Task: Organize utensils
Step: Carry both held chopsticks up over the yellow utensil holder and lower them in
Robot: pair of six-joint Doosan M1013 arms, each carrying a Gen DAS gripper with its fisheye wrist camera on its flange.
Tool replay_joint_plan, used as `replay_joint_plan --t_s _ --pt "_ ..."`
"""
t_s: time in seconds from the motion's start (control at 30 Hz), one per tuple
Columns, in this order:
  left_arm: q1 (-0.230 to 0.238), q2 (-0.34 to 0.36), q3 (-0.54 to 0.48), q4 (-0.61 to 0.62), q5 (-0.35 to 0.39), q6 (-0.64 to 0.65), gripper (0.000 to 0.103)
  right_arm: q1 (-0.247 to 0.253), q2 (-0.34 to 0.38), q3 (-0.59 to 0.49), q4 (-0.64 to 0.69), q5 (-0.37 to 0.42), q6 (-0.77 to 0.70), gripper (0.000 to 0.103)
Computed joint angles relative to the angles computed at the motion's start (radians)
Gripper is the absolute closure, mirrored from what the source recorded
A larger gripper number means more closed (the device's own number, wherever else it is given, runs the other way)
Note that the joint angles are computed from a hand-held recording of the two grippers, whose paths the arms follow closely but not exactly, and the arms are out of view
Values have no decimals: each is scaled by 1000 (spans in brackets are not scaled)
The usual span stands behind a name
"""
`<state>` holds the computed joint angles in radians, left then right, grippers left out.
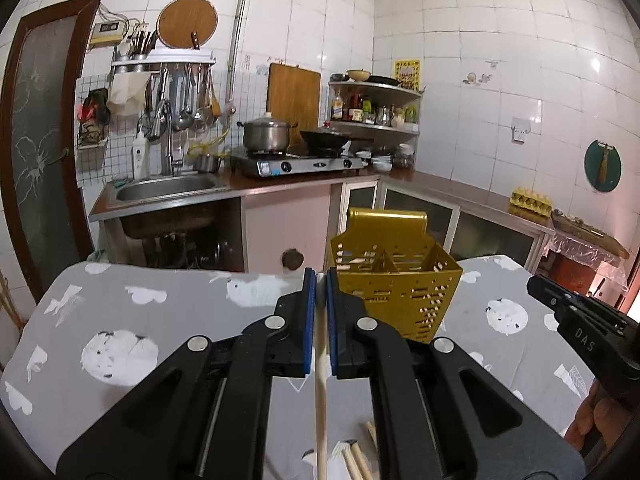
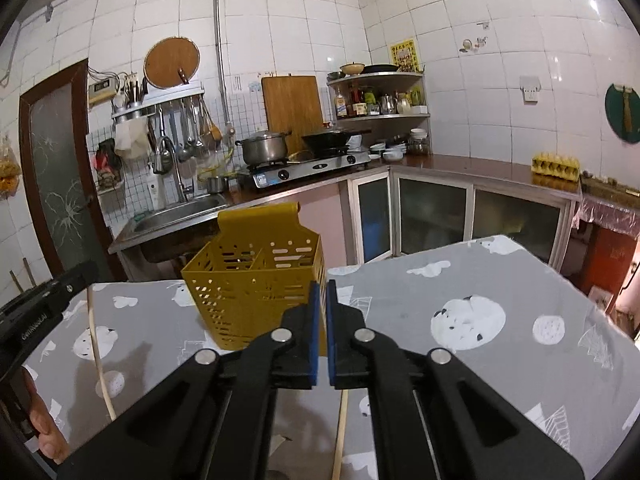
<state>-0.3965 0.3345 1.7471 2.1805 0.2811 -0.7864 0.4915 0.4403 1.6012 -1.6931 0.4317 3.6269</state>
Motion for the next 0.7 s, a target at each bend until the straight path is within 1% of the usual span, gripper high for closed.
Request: replay_joint_plan --t_s 0.07,0.1,0.13,0.2,0.23,0.27,0.33,0.37,0.4,0.53,0.6,0.67,0.7 --pt "3 3 -4 -3 -7 -1 99 -14 3 -11 71 -43 -49 100" --pt "6 6 -8 -27 -17 21 99 -16 8 -20 135 -45 -117 100" --pt "8 9 -10 -40 -21 33 99 -20 16 -33 225 -55 -217 100" --pt "12 15 -17 -82 -29 70 99 -26 30 -50 340 -56 -339 99" --pt "15 18 -19 -90 -33 76 99 -31 40 -63 434 -61 -434 99" --pt "18 21 -24 -101 -40 84 99 -34 47 -68 483 -66 -480 99" --pt "26 31 -40 -174 -66 150 99 -41 71 -97 667 -48 -663 99" --pt "31 39 -52 -241 -79 214 99 -44 85 -114 755 -33 -753 99" --pt "33 44 -59 -291 -85 263 99 -46 93 -122 792 -25 -789 99" --pt "44 71 -99 -597 -115 566 99 -52 128 -160 944 25 -935 99" --pt "47 88 -120 -744 -113 712 99 -56 142 -172 989 46 -972 98" --pt "52 99 -133 -859 -116 822 99 -59 149 -177 1011 54 -986 98" --pt "56 104 -140 -924 -120 881 99 -60 151 -178 1010 58 -980 96"
